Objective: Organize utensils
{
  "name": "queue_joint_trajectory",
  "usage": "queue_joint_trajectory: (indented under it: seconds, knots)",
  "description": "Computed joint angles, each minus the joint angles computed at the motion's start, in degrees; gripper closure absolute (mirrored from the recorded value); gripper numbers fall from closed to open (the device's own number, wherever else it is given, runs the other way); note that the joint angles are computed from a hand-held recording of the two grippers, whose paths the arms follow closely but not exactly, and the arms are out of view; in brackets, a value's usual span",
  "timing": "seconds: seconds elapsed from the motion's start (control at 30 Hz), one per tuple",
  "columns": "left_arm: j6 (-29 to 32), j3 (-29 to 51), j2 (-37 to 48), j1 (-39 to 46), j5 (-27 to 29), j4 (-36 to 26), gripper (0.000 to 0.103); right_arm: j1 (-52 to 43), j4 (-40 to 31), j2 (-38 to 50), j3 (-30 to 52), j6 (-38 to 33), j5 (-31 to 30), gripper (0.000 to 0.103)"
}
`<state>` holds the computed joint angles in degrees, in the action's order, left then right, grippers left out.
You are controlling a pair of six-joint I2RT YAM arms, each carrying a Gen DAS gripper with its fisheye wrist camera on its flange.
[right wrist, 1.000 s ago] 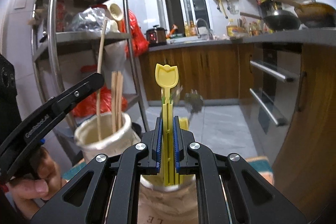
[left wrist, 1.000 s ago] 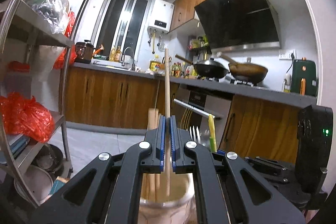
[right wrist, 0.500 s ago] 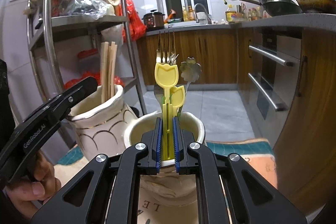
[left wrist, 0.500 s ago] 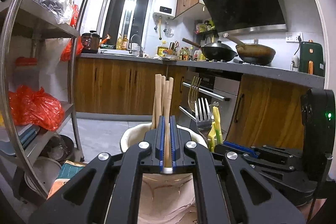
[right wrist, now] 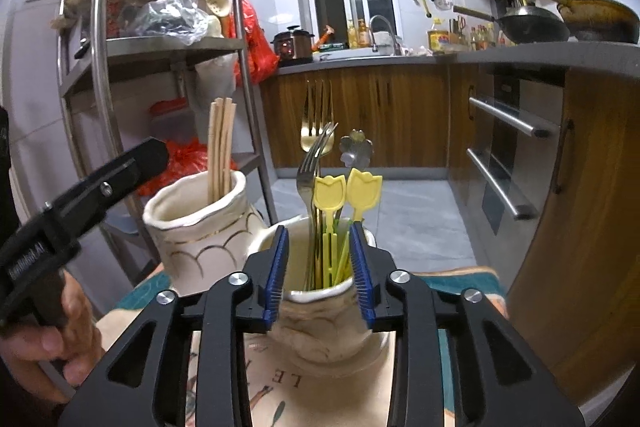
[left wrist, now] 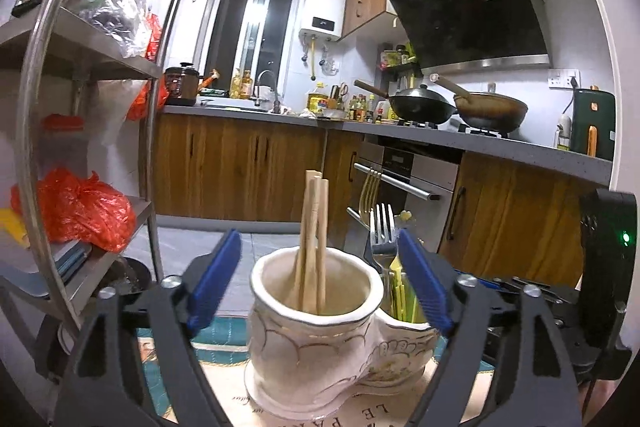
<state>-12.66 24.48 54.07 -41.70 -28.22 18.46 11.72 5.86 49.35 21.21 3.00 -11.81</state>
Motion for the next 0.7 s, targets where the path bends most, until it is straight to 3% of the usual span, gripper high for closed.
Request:
queue_joint_trajectory:
  seconds: [0.13, 0.37, 0.53, 0.7]
  knots:
    - [-2.15, -1.23, -5.88, -1.30, -2.22, -6.47, 0.005, -1.48, -5.09, -6.36, -1.15, -1.46, -0.92, 0.059]
    - [-9.09, -4.46, -16.17, -2.06, -3.52, -18.97, 0.006, -4.31, -14.67, -18.27, -3.50, -1.52, -4.31, 0.051]
    - [-12.36, -7.19, -17.85, -8.25, -9.35, -24.56, 0.006, -3.42, -23.32, -30.46, -6.84, 0.26, -3.70, 0.045]
    - [-17.28, -9.00, -18.61, -16.49, -16.29, -30.08, 0.006, -1.34, -31.56, -41.42, -8.91, 0.89, -1.87, 0.029]
